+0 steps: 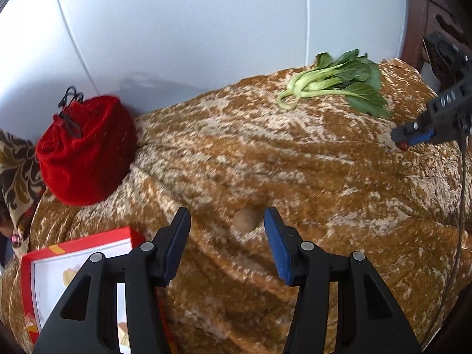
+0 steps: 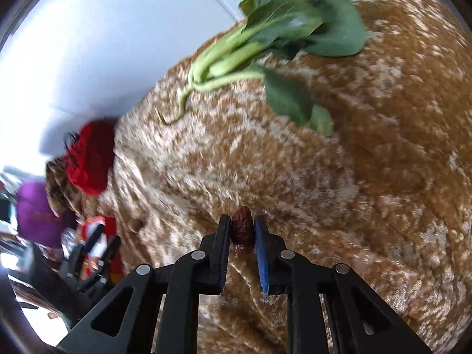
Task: Organize fruits
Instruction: 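Move the left gripper to a brown nut while the right gripper grasps a red date, then grasp the brown nut with the left gripper and lift both held items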
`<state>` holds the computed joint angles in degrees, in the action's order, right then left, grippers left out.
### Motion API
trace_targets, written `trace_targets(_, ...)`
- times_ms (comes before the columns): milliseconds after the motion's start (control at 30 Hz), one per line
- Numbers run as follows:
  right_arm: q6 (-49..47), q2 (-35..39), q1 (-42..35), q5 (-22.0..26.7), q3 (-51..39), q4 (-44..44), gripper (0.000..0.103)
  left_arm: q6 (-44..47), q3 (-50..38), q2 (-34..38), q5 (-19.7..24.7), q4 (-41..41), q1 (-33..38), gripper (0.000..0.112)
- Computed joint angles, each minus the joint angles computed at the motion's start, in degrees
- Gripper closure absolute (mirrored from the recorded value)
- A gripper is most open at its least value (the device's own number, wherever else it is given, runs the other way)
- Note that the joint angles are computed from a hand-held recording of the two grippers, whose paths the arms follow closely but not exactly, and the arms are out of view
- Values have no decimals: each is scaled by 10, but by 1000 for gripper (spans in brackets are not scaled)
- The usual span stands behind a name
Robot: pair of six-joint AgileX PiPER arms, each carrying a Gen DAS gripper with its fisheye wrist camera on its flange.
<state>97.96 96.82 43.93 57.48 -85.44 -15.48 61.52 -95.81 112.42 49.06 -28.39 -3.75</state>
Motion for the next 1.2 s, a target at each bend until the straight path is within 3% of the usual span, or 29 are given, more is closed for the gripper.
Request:
trace_targets(133, 61, -45, 12, -33, 40, -43, 86, 48, 31, -12, -20, -22, -19, 61)
trace_targets(233, 39, -41, 0, -42, 32, -31, 86, 42, 40, -6, -45, 8, -39, 61)
trace_targets(467, 3, -2, -10, -51, -8, -5, 86, -35, -37, 55, 12, 45, -35, 62)
trace_targets(567, -10, 12, -10, -53, -21, 5, 86, -58, -48, 65, 15, 62, -36, 62)
trace_targets(900, -26, 35, -4, -43, -48, 13, 86, -94, -87, 91, 49, 63, -29, 92)
trace_targets(1200, -58, 45, -10, -47, -51, 37, 83, -88, -70, 84, 35, 73, -37, 92)
